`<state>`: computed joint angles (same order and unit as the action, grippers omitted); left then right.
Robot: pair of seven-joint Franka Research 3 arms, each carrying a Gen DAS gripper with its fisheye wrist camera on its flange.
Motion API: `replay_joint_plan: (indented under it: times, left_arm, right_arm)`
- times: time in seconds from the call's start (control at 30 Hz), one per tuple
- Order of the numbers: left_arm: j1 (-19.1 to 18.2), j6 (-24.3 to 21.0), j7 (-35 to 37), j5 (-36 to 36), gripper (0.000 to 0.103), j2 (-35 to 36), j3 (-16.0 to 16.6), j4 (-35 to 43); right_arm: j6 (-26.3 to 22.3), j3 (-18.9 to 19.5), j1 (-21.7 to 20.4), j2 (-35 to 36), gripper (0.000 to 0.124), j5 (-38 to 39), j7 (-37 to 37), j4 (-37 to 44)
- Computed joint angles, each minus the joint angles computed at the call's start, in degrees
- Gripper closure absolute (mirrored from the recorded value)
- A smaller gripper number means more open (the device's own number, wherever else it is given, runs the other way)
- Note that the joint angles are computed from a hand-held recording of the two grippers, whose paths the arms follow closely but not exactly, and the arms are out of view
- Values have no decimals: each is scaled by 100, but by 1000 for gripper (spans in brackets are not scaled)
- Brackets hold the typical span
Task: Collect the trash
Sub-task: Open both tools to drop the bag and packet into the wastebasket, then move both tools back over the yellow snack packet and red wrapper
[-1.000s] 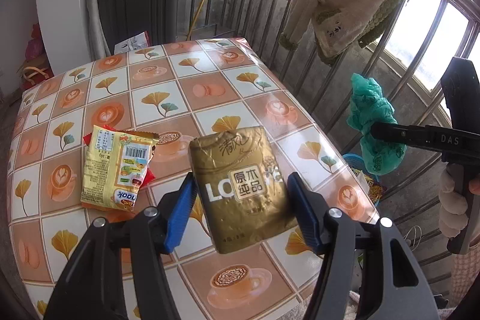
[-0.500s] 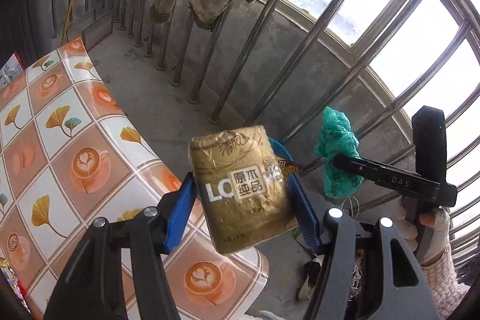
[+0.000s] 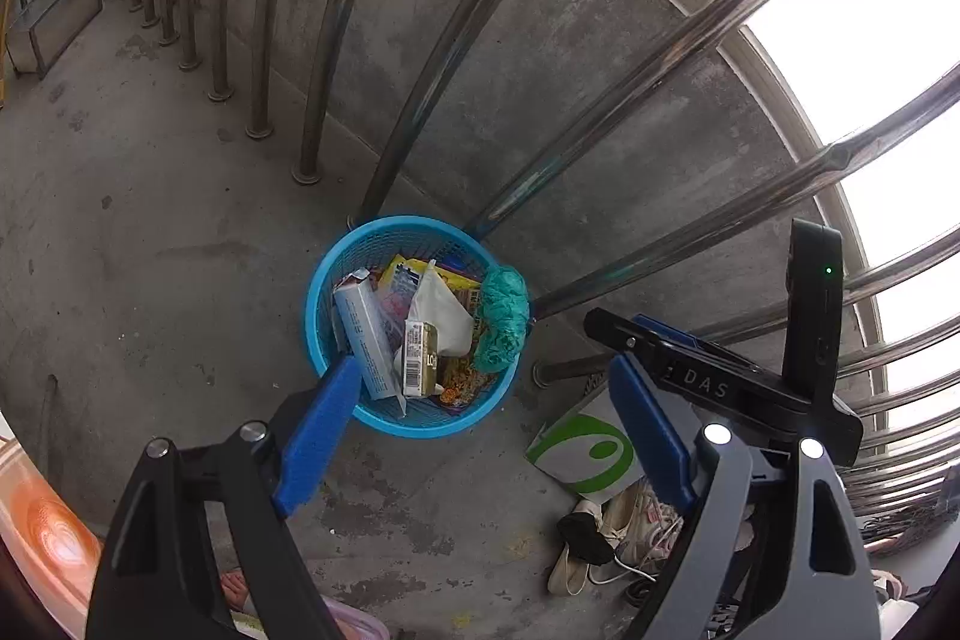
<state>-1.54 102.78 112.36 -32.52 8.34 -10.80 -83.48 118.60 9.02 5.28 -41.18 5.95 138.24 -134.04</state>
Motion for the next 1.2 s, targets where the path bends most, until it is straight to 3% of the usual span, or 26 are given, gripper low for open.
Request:
replay_joint_plan:
  times: [0.17, 0.33, 0.53, 0.73, 0.97, 1.1, 1.2]
  left_arm:
    - [89, 433, 284, -79, 21, -351, 129, -344]
    - [307, 418, 454, -494, 21, -685, 380, -353]
    - [723, 215, 785, -1063, 21, -1362, 978, -535]
    - [1230, 559, 1134, -718, 21, -2080, 1771, -954]
    - [1928, 1419, 855, -288, 21, -2529, 2627, -1532]
    - [2321, 1519, 571, -165, 21, -2509, 3020, -1799]
    - [2591, 1514, 278, -57, 29, -2452, 3133, -1990]
  right_arm:
    - [114, 104, 52, -261, 62, -30, -11, -57]
    - [353, 269, 27, -109, 62, -280, -134, 338]
    - [1263, 534, 163, 287, 55, -597, -371, 887]
    - [1856, 303, 1199, 1494, 55, 308, -1313, 1791]
    - [1586, 392, 2205, 3217, 55, 1076, -2683, 3737]
    - [1354, 514, 2671, 4157, 57, 1612, -3211, 4763]
    - [1049, 610, 2977, 5032, 61, 1805, -3244, 5729]
